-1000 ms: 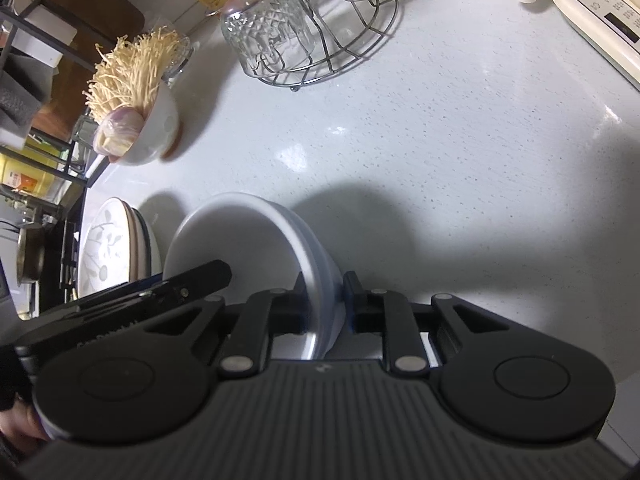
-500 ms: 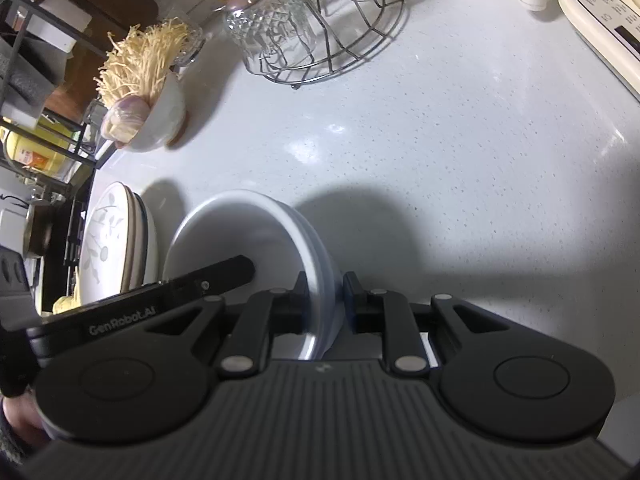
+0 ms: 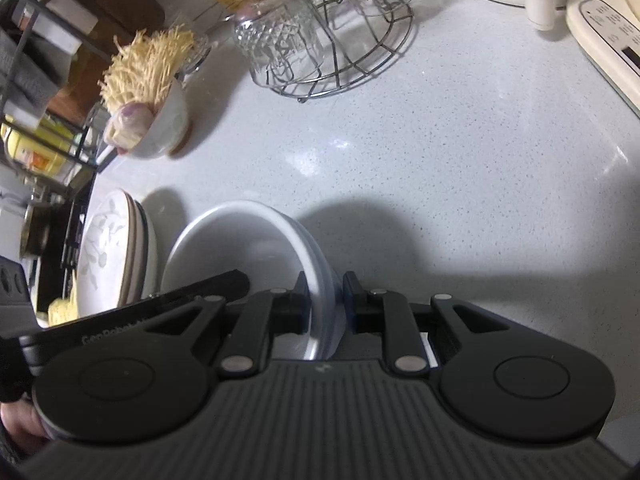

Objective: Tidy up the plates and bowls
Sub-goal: 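Lift the nested bowl stack with both grippers, then carry the bowl stack over the plate stack and lower it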

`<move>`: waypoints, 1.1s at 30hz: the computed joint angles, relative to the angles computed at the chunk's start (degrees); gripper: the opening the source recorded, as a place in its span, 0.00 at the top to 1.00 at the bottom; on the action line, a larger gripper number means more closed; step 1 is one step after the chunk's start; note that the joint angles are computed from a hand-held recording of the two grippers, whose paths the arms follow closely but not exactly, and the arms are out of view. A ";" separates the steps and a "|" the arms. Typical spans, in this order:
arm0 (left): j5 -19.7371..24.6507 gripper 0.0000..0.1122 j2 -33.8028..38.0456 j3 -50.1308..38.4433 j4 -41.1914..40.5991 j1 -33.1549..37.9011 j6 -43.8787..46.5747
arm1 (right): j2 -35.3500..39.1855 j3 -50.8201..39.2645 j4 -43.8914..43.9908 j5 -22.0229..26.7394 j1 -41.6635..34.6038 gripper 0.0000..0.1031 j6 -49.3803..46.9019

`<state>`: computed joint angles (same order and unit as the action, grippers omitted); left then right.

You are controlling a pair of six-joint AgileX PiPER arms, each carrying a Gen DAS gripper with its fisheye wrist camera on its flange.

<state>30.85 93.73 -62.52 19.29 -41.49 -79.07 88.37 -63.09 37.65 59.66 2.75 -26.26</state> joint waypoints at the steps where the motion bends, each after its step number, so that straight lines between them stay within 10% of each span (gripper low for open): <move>1: 0.22 0.76 -0.30 -0.20 -1.11 0.51 1.50 | -0.49 0.07 -0.31 -0.22 0.36 0.81 0.96; 16: 13.15 0.75 -6.53 -8.84 -12.66 6.37 23.12 | -9.57 -3.48 -6.04 -0.20 7.73 0.80 18.94; 33: 18.32 0.73 -17.93 -5.59 -6.98 7.82 21.87 | -11.23 -9.31 -12.36 -4.24 20.34 0.80 31.75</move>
<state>49.17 75.81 -68.11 12.32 -33.68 -57.20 77.14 -72.40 25.29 55.42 23.09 5.49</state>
